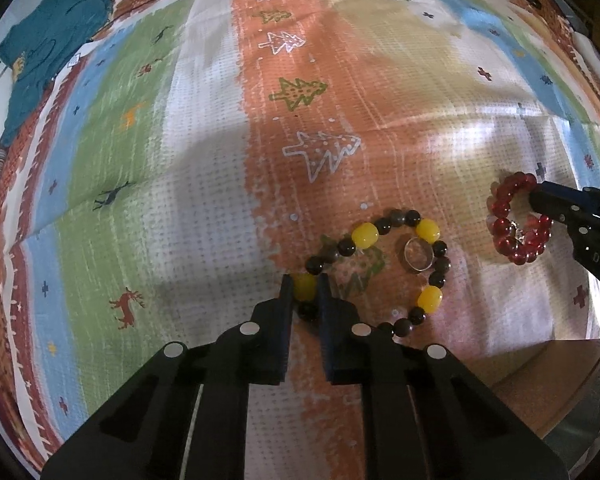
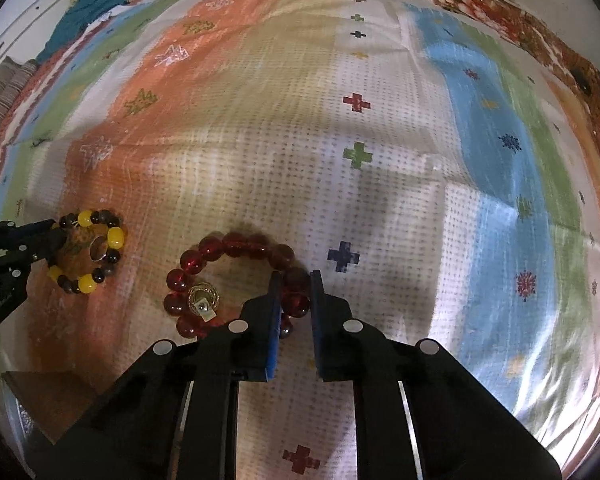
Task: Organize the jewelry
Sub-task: 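Grasp the yellow-black bracelet with the left tool while the right grasps the red bracelet, then lift both held bracelets and carry them over the silver tin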
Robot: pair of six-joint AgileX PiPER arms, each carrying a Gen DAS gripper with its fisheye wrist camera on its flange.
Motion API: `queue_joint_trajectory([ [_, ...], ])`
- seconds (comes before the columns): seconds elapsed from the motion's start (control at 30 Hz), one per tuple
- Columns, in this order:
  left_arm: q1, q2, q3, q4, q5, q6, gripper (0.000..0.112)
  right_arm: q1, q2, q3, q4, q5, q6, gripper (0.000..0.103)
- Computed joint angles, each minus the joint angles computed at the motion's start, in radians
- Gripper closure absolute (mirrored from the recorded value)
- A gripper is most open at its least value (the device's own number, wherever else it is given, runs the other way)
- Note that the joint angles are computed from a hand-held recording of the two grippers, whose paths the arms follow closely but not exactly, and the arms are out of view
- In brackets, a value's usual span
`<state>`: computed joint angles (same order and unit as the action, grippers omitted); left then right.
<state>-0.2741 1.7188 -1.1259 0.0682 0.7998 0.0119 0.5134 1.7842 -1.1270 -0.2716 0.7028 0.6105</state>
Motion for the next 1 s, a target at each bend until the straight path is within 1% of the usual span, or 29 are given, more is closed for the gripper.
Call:
queue_joint_trajectory([
  [0.07,0.008,-0.008,-0.002,-0.007,0.001,0.009,0.101,-0.004,-0.01,0.006,0.003,-0.006,0.014,0.089],
  [0.2,0.025,-0.048,-0.007,-0.037,0.007,0.03,0.101,0.011,-0.065,0.022,-0.054,-0.001,0.089,0.089],
  [0.3,0.019,-0.09,-0.02,-0.072,0.025,0.047,0.101,0.021,-0.12,0.032,-0.06,-0.002,0.107,0.089],
  [0.4,0.028,-0.125,-0.05,-0.14,0.059,0.096,0.101,0.038,-0.162,0.035,-0.066,0.003,0.122,0.089],
  [0.53,0.007,-0.145,-0.089,-0.165,0.089,0.112,0.101,0.067,-0.199,0.03,-0.093,0.014,0.16,0.089],
  [0.7,-0.025,-0.184,-0.078,-0.149,0.09,0.085,0.101,0.089,-0.233,0.027,-0.108,0.027,0.183,0.089],
  [0.8,-0.028,-0.196,-0.09,-0.146,0.103,0.065,0.101,0.108,-0.26,0.035,-0.126,0.033,0.209,0.089],
  [1.0,-0.017,-0.255,-0.1,-0.203,0.131,0.104,0.101,0.132,-0.311,0.048,-0.167,0.058,0.27,0.089],
])
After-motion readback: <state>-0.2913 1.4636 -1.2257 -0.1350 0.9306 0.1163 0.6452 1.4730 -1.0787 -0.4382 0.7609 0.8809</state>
